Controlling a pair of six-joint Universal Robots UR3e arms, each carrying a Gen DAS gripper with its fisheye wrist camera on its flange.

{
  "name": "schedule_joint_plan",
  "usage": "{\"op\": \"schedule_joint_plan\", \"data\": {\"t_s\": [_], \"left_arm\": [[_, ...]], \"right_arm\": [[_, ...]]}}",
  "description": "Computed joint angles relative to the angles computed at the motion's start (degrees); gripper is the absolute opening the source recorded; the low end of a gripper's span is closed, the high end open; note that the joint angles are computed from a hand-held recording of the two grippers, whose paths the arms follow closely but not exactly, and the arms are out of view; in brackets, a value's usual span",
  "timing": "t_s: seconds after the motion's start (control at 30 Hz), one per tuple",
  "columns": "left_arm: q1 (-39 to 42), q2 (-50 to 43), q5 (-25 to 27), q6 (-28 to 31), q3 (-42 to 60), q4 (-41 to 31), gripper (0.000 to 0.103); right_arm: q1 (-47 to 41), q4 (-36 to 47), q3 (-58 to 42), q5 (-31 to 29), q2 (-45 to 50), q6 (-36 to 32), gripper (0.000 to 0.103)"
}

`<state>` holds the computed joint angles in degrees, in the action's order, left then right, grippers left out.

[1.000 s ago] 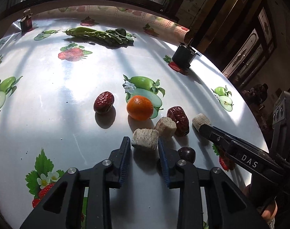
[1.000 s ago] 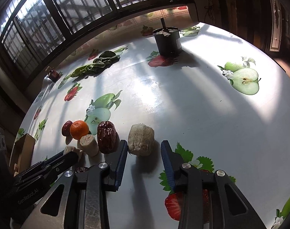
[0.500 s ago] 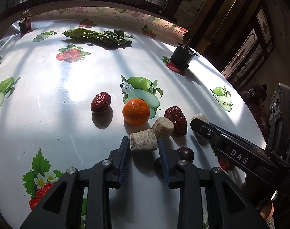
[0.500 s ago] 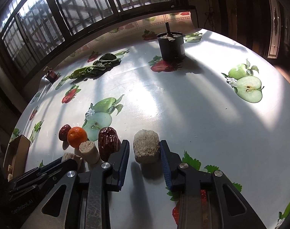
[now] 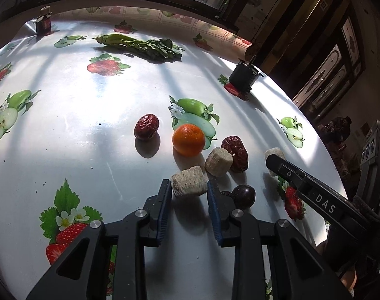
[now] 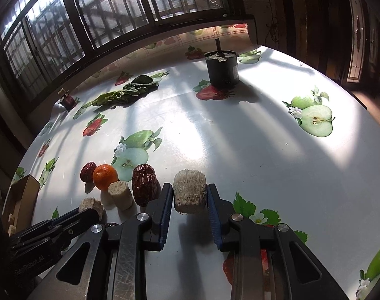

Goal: Organize fruits
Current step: 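Grasp a small beige cake with the left tool while the right tool grasps a beige cake, then carry the beige cake with the left tool while the right tool carries its cake to the box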

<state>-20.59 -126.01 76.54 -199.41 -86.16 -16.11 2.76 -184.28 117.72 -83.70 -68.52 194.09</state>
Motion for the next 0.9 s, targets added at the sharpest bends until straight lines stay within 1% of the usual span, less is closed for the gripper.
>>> {"op": "schedule_joint_plan", "data": {"t_s": [0.13, 0.23, 0.33, 0.37, 0.47, 0.57, 0.63, 0.7, 0.73, 0.77, 0.83, 0.9], "left_arm": [[1.21, 2.91, -0.23, -1.67, -3.68, 3.75, 0.028], [1.71, 5.21, 0.53, -2.40, -6.21, 6.17, 0.028], [2.12, 10.14, 2.09, -2.66, -11.23, 8.10, 0.028], [2.61, 12.87, 1.79, -2.36, -14.10, 8.39, 0.028], [4.69, 23.37, 1.97, 0.63, -24.40, 9.10, 0.028], [10.46, 37.05, 0.31, 4.19, -35.71, 8.01, 0.028], [16.47, 46.89, -1.43, 7.00, -42.11, 4.30, 0.028], [24.08, 57.08, -3.28, 11.39, -47.24, -2.36, 0.028], [27.56, 61.14, -2.67, 13.69, -48.77, -5.87, 0.028], [31.00, 64.65, -1.69, 16.04, -50.22, -8.96, 0.028], [39.67, 71.00, -2.80, 20.98, -52.92, -15.49, 0.028], [46.91, 75.10, -3.21, 24.40, -54.92, -20.66, 0.028]], "right_arm": [[0.40, -1.08, 1.11, -0.30, -1.01, 1.64, 0.029], [1.53, -0.65, 1.65, -2.19, -2.50, 3.05, 0.029], [1.42, -1.97, 5.98, 0.75, -6.96, 5.87, 0.029], [1.80, -2.25, 7.08, 1.31, -8.33, 6.39, 0.029], [5.52, -0.40, 6.78, -0.58, -10.99, 7.12, 0.029], [9.53, 2.13, 3.89, -0.97, -11.53, 7.89, 0.029], [12.91, 3.70, 0.69, -0.70, -10.12, 8.69, 0.029], [16.39, 5.45, -3.12, -0.04, -7.85, 9.24, 0.030], [18.25, 6.37, -5.46, 0.60, -6.30, 9.41, 0.030], [20.12, 7.27, -7.95, 1.29, -4.60, 9.37, 0.030], [23.91, 9.19, -13.05, 1.56, -1.32, 8.90, 0.030], [28.41, 12.09, -19.85, 1.12, 3.03, 8.19, 0.030]]}}
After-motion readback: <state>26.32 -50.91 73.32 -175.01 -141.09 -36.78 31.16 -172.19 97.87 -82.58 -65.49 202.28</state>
